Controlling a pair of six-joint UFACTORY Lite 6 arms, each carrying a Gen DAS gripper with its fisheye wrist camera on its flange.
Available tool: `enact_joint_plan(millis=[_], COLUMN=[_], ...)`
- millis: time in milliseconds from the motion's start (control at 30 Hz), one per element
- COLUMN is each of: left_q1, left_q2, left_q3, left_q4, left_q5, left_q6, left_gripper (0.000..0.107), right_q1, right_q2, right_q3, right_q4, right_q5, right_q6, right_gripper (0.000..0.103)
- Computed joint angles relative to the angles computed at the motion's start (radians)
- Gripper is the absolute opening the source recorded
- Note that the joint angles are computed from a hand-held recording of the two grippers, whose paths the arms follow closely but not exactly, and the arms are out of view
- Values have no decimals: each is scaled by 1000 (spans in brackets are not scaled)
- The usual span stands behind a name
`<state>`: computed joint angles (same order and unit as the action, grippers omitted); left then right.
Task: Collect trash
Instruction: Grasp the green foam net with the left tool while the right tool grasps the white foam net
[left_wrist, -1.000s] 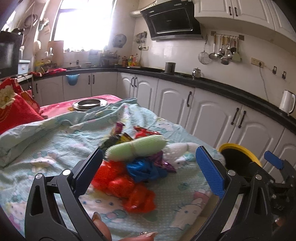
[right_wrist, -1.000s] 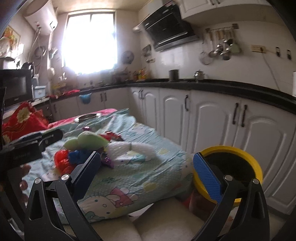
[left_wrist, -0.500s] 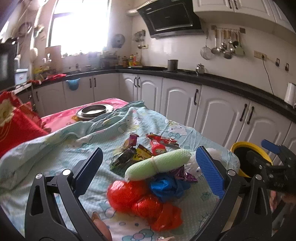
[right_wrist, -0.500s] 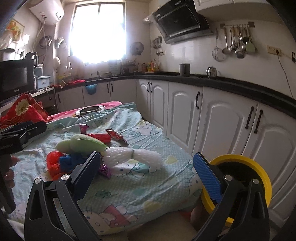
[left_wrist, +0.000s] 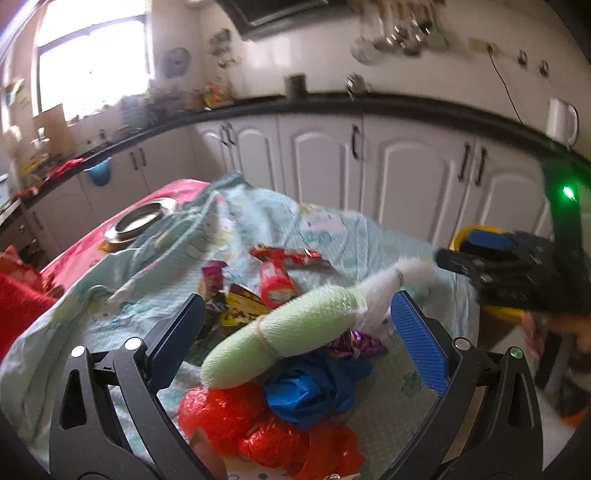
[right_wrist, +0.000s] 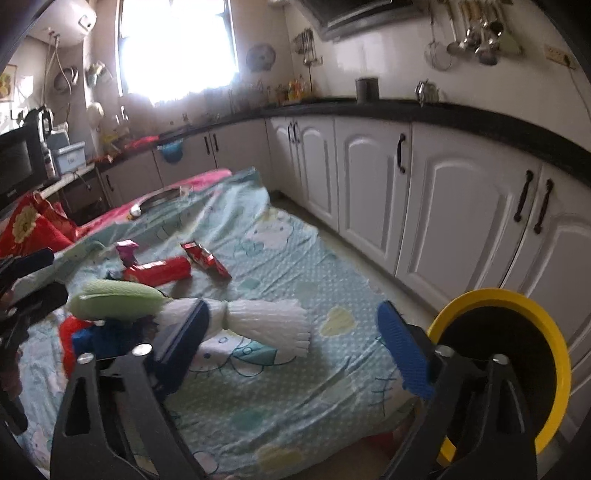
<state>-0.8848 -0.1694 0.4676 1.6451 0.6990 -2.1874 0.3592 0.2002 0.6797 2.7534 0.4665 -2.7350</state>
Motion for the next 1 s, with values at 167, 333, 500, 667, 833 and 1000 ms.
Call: enact_joint_plan(millis=[167, 333, 500, 667, 833, 1000], left_q1=[31, 108, 188, 243, 251, 234], left_q2=[109, 178, 179, 182, 149, 89], left_q3=[75, 130, 116, 105, 73, 43], left_q4=[-9, -3, 91, 172, 214, 183], left_q5=[-24, -103, -203, -284, -305, -277], left_q6=[76, 129, 42, -41, -93, -73], left_gripper=[92, 92, 92, 69, 65, 47], right_q1=[-4, -25, -51, -78, -83, -106], right_q2=[156, 294, 330, 318, 267, 205], right_q3=[141, 267, 282, 259, 203, 134], right_q4=[-127, -364, -518, -581, -555, -513], right_q5=[-36, -47, -5, 18, 30, 64], right_q6=[143, 391, 531, 566, 525, 481], right_gripper=[70, 57, 40, 20, 15, 14])
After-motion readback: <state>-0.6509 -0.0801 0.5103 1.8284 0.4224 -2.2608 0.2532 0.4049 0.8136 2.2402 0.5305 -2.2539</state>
